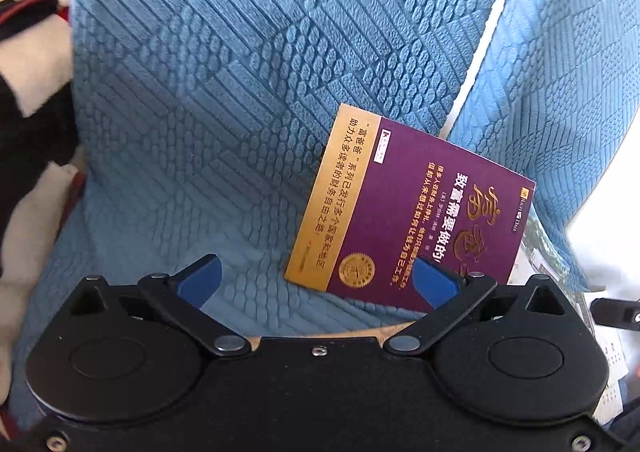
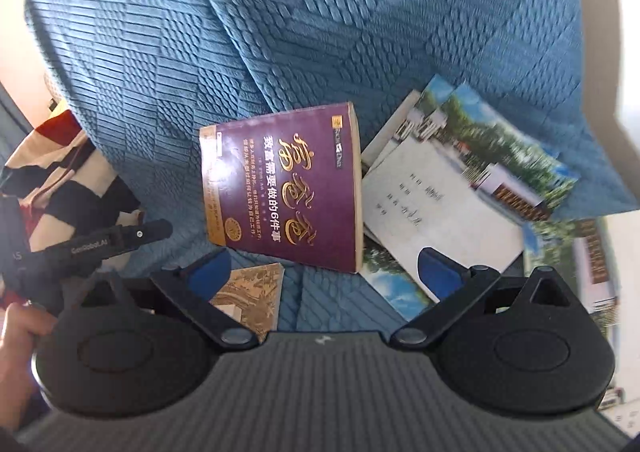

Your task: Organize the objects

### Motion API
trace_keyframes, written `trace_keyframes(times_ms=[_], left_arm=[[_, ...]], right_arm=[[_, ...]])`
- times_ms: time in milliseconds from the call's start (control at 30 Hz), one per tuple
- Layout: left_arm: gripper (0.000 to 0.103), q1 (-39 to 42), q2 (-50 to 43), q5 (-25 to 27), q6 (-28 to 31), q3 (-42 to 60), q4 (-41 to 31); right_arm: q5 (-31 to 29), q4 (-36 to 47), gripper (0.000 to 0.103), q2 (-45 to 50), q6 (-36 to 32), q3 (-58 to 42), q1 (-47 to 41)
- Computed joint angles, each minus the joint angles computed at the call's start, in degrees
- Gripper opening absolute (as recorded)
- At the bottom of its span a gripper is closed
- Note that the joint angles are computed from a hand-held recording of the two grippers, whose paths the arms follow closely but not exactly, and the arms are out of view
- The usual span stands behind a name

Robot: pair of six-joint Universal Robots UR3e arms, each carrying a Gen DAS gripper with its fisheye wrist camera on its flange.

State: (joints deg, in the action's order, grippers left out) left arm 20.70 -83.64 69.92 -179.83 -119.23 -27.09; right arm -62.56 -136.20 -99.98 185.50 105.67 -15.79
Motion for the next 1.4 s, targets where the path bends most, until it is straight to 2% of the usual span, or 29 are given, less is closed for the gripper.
trace_keyframes(times_ms=[233,433,533,733,933,1167,1333,1400], left_arm=[[0.099,1.42,-11.06,-7.03,2.78,7.80,-0.82],[0.100,-0.48,-16.11,-7.84,6.73,9.73,6.57],[0.100,-1.08,-18.07,-8.69,8.80,12.00,5.38],[0.100,-0.98,-22.19,-8.81,8.77,15.41,3.18],[0.100,-2.06,-24.21,-9.44,13.81,17.06,2.19],[0.100,-4.03,-28.40,-7.67,12.94,19.92,1.27],[0.099,-4.88,-29.62,-8.55,13.30,20.16,2.08],[0.101,-5.09,-30.22,-8.62,12.74,20.34,2.55]], right_arm=[[-0.68,-2.63,0.098,10.29,0.01,-6.07,2.68],[-1.01,-5.80,0.098,17.13,-0.13,-9.89,3.86],[0.18,-6.96,0.098,19.89,0.45,-11.44,4.12],[-2.83,-9.29,0.098,23.67,-2.11,-14.16,6.35],[-3.06,-10.40,0.098,26.83,-3.92,-16.24,7.14],[-4.84,-9.04,0.098,28.41,-3.47,-16.91,7.71],[-4.08,-9.32,0.098,29.03,-2.93,-16.30,7.58],[-4.46,-10.27,0.094,29.65,-2.55,-16.26,7.88]])
